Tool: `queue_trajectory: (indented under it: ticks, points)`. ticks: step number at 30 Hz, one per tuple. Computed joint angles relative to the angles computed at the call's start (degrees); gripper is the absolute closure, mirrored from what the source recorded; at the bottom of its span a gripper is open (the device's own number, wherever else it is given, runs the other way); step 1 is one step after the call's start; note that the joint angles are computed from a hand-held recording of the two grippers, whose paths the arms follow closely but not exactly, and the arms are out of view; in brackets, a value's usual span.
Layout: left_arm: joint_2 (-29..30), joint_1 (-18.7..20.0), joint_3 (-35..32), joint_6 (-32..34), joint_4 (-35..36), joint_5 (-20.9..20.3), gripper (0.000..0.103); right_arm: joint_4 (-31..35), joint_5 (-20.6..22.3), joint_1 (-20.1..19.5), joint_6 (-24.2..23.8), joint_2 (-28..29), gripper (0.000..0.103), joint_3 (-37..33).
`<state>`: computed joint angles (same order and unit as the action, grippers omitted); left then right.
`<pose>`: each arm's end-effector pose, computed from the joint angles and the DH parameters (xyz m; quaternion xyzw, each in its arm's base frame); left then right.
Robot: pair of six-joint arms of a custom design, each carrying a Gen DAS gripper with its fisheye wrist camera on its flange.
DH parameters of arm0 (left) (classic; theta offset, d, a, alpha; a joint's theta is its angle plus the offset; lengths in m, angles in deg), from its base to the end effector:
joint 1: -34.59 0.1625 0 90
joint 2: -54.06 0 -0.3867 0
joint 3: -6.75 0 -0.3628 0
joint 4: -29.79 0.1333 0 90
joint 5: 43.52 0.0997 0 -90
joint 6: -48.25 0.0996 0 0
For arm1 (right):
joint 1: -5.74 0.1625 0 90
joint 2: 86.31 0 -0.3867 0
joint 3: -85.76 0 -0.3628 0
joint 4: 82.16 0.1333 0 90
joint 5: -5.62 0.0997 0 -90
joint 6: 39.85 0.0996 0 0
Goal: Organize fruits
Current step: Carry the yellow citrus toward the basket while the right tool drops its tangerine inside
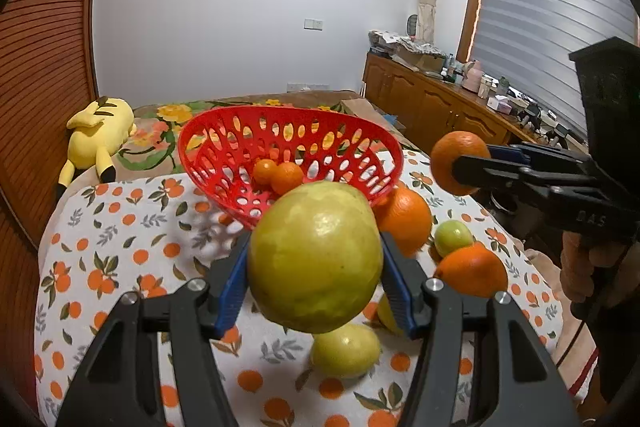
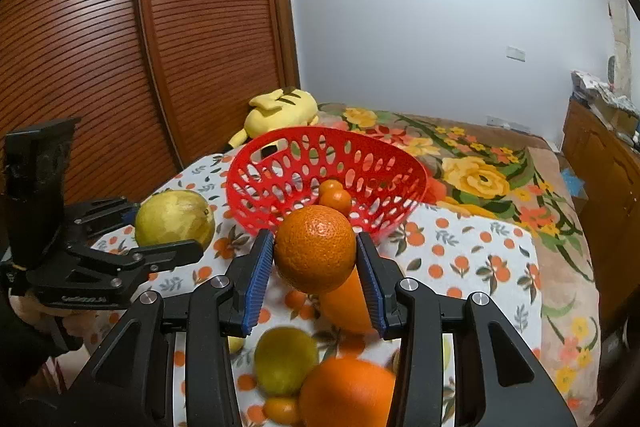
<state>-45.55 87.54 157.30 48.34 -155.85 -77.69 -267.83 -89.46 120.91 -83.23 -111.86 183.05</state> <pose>0.0069 -0.3489 0.2924 0.0915 0.8314 -0.4559 0.3042 0.3653 -0.4846 -0.0655 0.5428 -0.8128 0.1976 0.0756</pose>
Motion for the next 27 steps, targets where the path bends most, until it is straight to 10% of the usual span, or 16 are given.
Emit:
queue_trajectory:
  ticks: [27]
  points:
    - [14.6,14.0,-15.9,12.9,-5.9,-9.8,0.044,17.7,-4.7,0.3,-3.5,9.8,0.061,-19.4]
